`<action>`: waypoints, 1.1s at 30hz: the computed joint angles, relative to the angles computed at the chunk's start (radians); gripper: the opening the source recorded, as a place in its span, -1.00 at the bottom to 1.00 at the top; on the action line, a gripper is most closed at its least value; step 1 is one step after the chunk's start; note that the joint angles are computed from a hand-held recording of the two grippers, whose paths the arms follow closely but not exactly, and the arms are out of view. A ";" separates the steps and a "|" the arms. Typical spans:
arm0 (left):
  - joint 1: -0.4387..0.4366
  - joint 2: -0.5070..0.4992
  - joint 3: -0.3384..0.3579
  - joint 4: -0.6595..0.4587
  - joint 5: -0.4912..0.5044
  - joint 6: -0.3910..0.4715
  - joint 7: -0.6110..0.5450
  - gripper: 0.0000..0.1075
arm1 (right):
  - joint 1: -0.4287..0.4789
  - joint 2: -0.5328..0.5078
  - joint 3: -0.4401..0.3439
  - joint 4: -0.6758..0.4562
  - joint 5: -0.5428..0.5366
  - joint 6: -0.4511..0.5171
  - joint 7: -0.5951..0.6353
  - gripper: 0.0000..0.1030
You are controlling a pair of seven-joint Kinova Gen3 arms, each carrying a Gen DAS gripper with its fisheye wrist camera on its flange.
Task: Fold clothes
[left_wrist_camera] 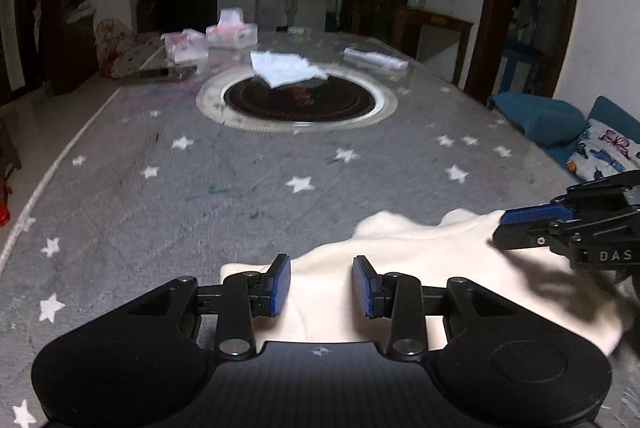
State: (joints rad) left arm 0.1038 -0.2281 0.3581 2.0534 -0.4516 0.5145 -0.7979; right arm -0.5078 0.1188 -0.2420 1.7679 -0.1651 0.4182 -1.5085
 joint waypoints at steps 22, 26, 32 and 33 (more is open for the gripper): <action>0.037 -0.169 0.104 0.072 0.179 -0.007 -0.143 -0.30 | -0.059 -0.185 -0.036 0.160 -0.111 -0.007 0.167 -0.46; 0.013 -0.178 0.134 0.085 0.199 -0.005 -0.151 -0.30 | -0.075 -0.199 -0.058 0.189 -0.009 -0.040 0.062 -0.46; -0.005 -0.196 0.144 0.109 0.218 -0.020 -0.173 -0.30 | -0.080 -0.213 -0.093 0.234 0.126 -0.085 -0.052 -0.44; -0.013 -0.198 0.151 0.112 0.217 -0.023 -0.175 -0.29 | -0.078 -0.214 -0.103 0.241 0.157 -0.092 -0.077 -0.44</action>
